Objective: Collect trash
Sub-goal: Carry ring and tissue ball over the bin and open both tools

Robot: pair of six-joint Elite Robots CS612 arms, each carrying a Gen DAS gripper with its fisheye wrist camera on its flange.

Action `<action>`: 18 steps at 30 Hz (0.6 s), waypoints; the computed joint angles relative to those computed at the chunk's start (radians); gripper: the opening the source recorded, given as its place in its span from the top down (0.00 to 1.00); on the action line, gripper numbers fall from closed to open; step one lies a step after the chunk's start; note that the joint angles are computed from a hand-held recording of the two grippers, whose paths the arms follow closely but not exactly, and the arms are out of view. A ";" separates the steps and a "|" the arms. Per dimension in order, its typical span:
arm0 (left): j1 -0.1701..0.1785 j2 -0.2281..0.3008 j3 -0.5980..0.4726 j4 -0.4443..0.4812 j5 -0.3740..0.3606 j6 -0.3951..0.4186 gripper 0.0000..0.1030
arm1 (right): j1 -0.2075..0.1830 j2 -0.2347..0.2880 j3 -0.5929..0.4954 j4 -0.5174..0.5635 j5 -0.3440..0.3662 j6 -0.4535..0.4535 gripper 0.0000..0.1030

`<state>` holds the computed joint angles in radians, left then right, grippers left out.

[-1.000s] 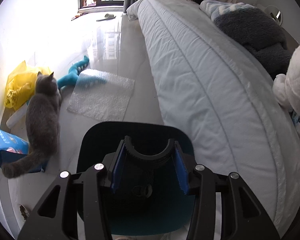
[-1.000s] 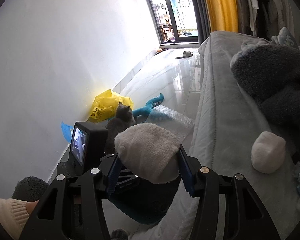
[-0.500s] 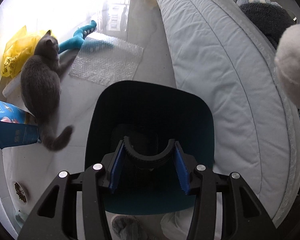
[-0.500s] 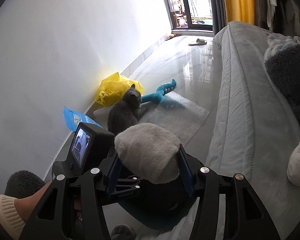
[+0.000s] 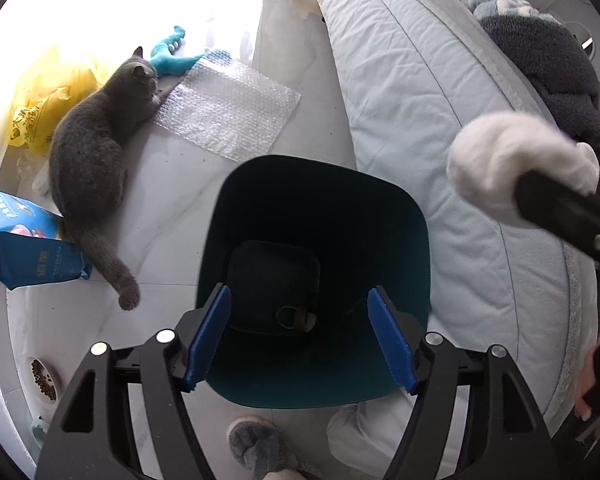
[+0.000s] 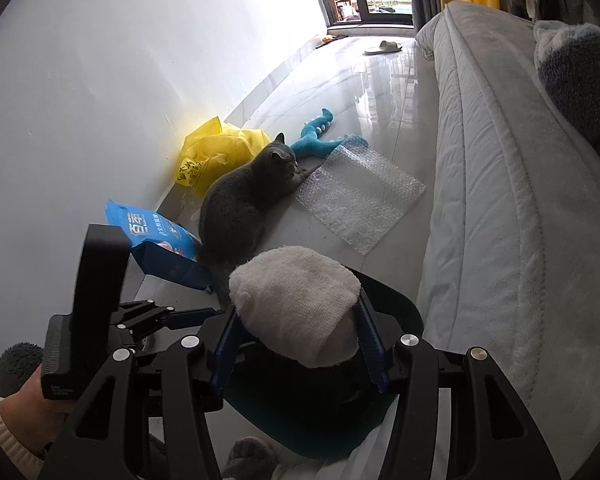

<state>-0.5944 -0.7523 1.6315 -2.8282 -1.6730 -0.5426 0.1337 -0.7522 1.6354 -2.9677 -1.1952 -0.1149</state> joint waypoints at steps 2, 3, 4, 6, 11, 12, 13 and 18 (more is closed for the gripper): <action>0.003 -0.007 0.010 -0.014 0.006 -0.001 0.29 | 0.004 0.008 -0.007 0.016 -0.013 -0.005 0.48; 0.004 -0.011 0.016 -0.026 0.012 0.000 0.29 | 0.007 0.011 -0.009 0.023 -0.022 -0.009 0.48; 0.004 -0.015 0.023 -0.036 0.017 0.004 0.28 | 0.011 0.014 -0.013 0.031 -0.034 -0.018 0.48; 0.003 -0.025 0.035 -0.058 0.041 0.017 0.28 | 0.020 0.026 -0.023 0.049 -0.057 -0.031 0.48; 0.003 -0.045 0.060 -0.117 0.073 0.037 0.28 | 0.032 0.049 -0.049 0.113 -0.081 -0.038 0.48; 0.002 -0.049 0.066 -0.134 0.082 0.041 0.28 | 0.035 0.051 -0.051 0.119 -0.086 -0.038 0.48; 0.000 -0.052 0.071 -0.150 0.090 0.045 0.28 | 0.037 0.053 -0.053 0.124 -0.092 -0.039 0.48; -0.006 -0.066 0.093 -0.247 0.141 0.059 0.28 | 0.042 0.064 -0.066 0.159 -0.110 -0.032 0.48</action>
